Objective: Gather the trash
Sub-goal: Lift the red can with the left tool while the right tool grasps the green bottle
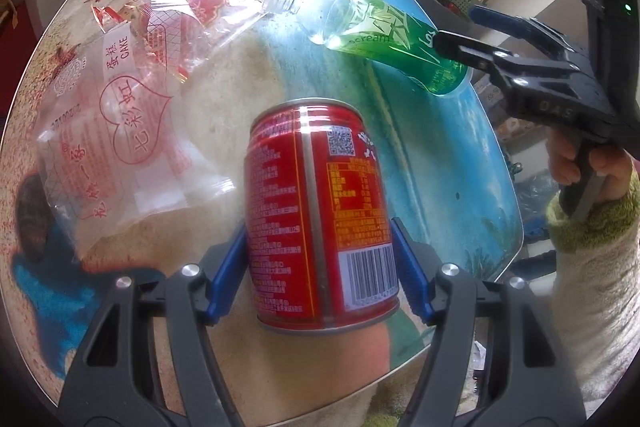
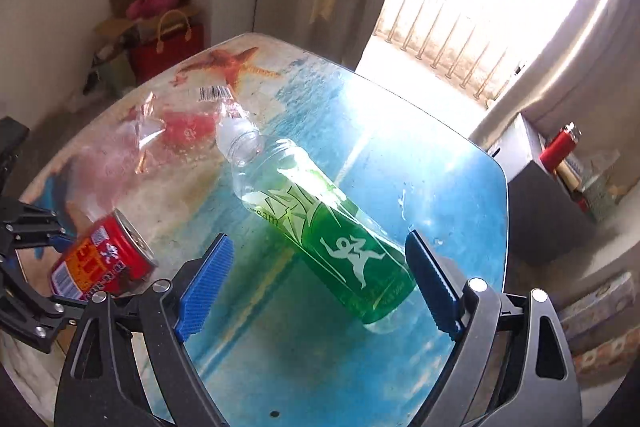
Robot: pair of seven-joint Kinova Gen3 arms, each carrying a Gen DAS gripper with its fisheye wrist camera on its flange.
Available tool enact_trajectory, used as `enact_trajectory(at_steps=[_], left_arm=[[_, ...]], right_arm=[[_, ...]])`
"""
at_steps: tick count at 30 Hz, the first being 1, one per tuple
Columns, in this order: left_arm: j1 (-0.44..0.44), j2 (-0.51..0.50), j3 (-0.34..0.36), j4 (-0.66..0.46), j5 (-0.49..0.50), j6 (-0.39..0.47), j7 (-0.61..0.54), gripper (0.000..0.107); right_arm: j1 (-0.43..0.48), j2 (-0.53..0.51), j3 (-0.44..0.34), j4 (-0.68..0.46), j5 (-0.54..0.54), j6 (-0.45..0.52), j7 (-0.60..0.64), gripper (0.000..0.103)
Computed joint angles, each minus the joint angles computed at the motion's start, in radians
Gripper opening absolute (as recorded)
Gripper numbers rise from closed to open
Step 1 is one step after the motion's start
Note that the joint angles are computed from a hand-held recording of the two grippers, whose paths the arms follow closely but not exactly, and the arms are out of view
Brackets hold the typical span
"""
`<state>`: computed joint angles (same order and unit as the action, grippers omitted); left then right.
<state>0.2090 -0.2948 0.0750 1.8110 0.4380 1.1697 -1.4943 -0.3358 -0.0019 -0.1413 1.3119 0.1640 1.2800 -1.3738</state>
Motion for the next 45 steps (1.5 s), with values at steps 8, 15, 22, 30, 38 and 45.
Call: enact_trajectory(at_steps=[8, 15, 22, 30, 38, 45], left_arm=[[0.003, 0.002, -0.008, 0.0, 0.01, 0.006, -0.01, 0.064], [0.0, -0.006, -0.02, 0.016, 0.037, 0.009, -0.038, 0.063], [-0.001, -0.019, -0.036, 0.04, 0.064, 0.004, -0.067, 0.063], [-0.012, -0.016, -0.059, 0.038, 0.088, 0.035, -0.108, 0.063], [-0.022, 0.023, -0.013, -0.022, 0.032, 0.056, -0.094, 0.065], [-0.015, 0.083, 0.016, -0.08, -0.009, 0.039, -0.047, 0.069]], right_arm=[[0.005, 0.16, 0.038, -0.136, -0.046, 0.156, 0.041, 0.085], [0.073, 0.142, 0.071, -0.157, -0.183, 0.255, -0.066, 0.068], [0.154, 0.035, 0.094, -0.035, -0.278, 0.285, -0.203, 0.057], [0.217, -0.139, 0.119, 0.134, -0.387, 0.312, -0.299, 0.057], [0.212, -0.218, 0.097, 0.176, -0.351, 0.271, -0.357, 0.073], [0.2, -0.153, 0.131, 0.16, -0.422, 0.208, -0.305, 0.075]])
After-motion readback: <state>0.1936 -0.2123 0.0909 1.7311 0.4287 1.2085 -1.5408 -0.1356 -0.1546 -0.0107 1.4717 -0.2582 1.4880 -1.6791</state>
